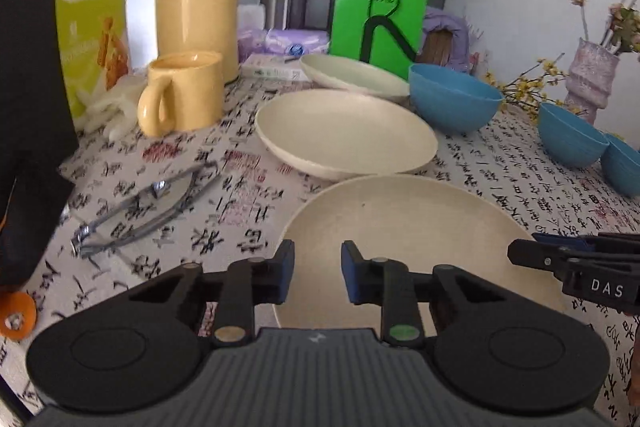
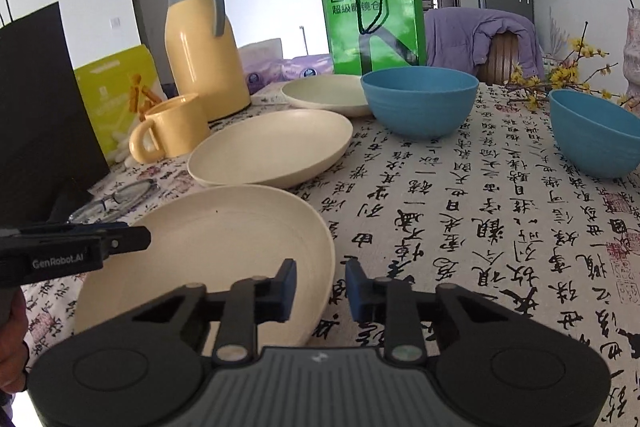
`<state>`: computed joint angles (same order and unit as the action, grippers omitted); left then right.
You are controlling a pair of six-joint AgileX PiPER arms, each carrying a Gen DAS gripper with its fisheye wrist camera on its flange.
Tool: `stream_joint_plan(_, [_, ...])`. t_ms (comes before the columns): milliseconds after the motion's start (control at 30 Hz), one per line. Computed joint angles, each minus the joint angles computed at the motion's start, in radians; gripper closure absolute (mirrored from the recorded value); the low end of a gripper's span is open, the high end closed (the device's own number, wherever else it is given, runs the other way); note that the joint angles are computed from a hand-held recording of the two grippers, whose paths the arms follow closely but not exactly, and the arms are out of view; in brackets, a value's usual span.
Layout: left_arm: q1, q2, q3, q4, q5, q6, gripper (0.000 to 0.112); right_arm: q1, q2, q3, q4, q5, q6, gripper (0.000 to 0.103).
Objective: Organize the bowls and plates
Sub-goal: 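Close the left gripper on the plate rim while the right gripper grips the rim too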
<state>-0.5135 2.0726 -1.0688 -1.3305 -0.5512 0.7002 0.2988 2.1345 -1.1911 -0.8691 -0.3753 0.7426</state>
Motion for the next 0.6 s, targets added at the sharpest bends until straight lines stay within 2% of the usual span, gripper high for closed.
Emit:
stream_joint_plan(67, [0.011, -0.003, 0.017, 0.054, 0.011, -0.084, 0.088, 0.0, 0.008, -0.008, -0.019, 0.009, 0.021, 0.08])
stream_joint_plan(167, [-0.003, -0.008, 0.032, 0.056, -0.032, -0.127, 0.086, -0.004, 0.022, -0.013, -0.04, 0.0, 0.047, 0.082])
stream_joint_plan(267, [-0.005, -0.006, 0.02, 0.014, -0.02, -0.058, 0.086, -0.005, 0.024, -0.009, -0.031, -0.014, 0.038, 0.085])
stream_joint_plan(300, [-0.011, -0.004, 0.017, 0.001, -0.028, -0.045, 0.086, -0.007, 0.026, -0.012, -0.054, -0.02, 0.059, 0.09])
stream_joint_plan(333, [-0.031, -0.003, 0.013, -0.032, -0.065, -0.017, 0.086, -0.006, 0.025, -0.012, -0.06, -0.023, 0.064, 0.09])
stream_joint_plan(367, [-0.054, -0.006, 0.022, -0.025, -0.116, -0.019, 0.079, -0.003, 0.024, -0.011, -0.044, -0.018, 0.046, 0.09])
stream_joint_plan(400, [-0.083, -0.005, 0.025, -0.024, -0.18, -0.004, 0.055, -0.002, 0.024, -0.009, -0.032, -0.019, 0.032, 0.09])
stream_joint_plan(467, [-0.114, 0.018, -0.01, -0.107, -0.261, 0.098, 0.033, -0.003, 0.026, -0.01, -0.033, -0.025, 0.04, 0.09])
stream_joint_plan(500, [-0.11, 0.03, -0.029, -0.15, -0.264, 0.149, 0.041, -0.004, 0.027, -0.011, -0.033, -0.026, 0.043, 0.09])
stream_joint_plan(533, [-0.091, 0.032, -0.038, -0.182, -0.227, 0.179, 0.046, -0.004, 0.028, -0.011, -0.029, -0.027, 0.04, 0.09])
stream_joint_plan(600, [-0.045, 0.022, -0.023, -0.179, -0.129, 0.122, 0.061, -0.001, 0.026, -0.007, -0.013, -0.027, 0.023, 0.09])
